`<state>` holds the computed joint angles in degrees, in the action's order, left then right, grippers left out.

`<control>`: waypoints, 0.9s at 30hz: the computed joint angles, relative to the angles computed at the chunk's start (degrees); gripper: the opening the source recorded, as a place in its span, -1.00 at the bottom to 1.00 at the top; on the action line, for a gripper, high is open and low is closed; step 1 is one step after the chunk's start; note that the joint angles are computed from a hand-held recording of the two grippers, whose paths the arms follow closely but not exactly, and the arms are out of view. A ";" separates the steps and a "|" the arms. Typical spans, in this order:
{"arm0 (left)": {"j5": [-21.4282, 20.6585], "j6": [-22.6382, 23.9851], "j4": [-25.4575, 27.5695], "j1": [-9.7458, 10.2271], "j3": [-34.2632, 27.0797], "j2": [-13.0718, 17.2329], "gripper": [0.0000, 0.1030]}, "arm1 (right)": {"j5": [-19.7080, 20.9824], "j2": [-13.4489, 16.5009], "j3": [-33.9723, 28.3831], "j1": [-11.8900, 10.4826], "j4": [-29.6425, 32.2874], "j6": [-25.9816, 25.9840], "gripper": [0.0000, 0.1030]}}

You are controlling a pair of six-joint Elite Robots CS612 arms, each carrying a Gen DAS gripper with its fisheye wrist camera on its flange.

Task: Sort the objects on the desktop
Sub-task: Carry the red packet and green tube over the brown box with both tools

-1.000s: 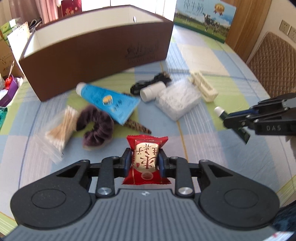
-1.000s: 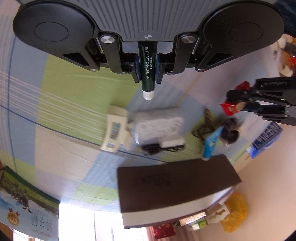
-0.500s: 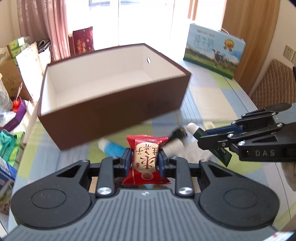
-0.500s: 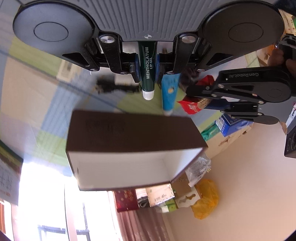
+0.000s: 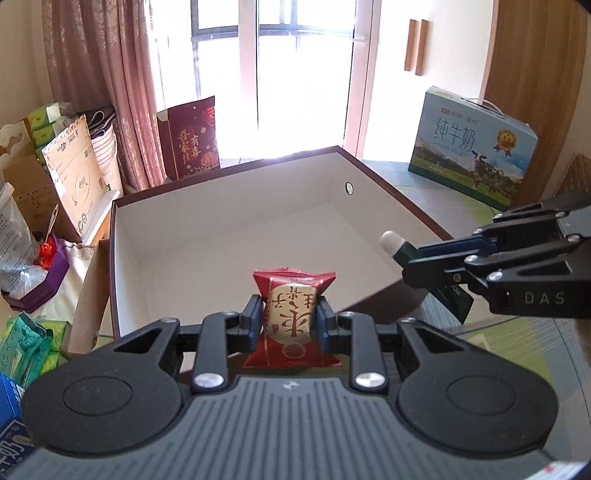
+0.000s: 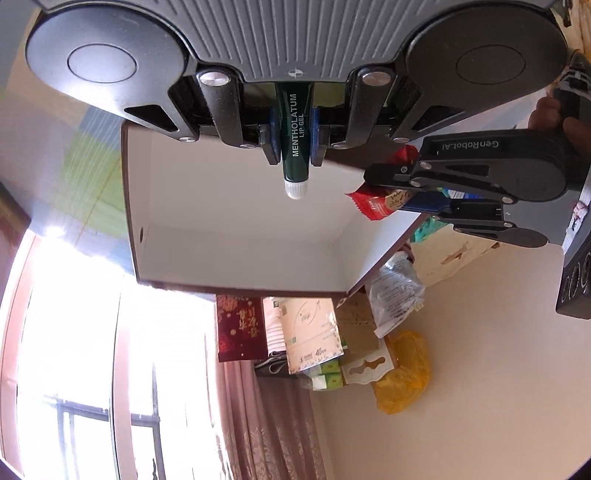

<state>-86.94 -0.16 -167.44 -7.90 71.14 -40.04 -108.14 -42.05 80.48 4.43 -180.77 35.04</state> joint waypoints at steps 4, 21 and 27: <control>-0.22 0.48 4.33 0.61 -5.44 2.92 -0.53 | 1.73 0.90 -2.51 -1.81 3.22 0.08 -0.74; 0.54 -0.13 35.92 2.08 -29.96 15.43 -0.53 | 13.13 7.06 -13.98 -7.57 26.45 3.16 -0.74; 1.06 0.19 43.12 2.13 -35.89 18.32 -0.52 | 15.46 6.99 -14.03 -8.21 30.63 3.96 -0.74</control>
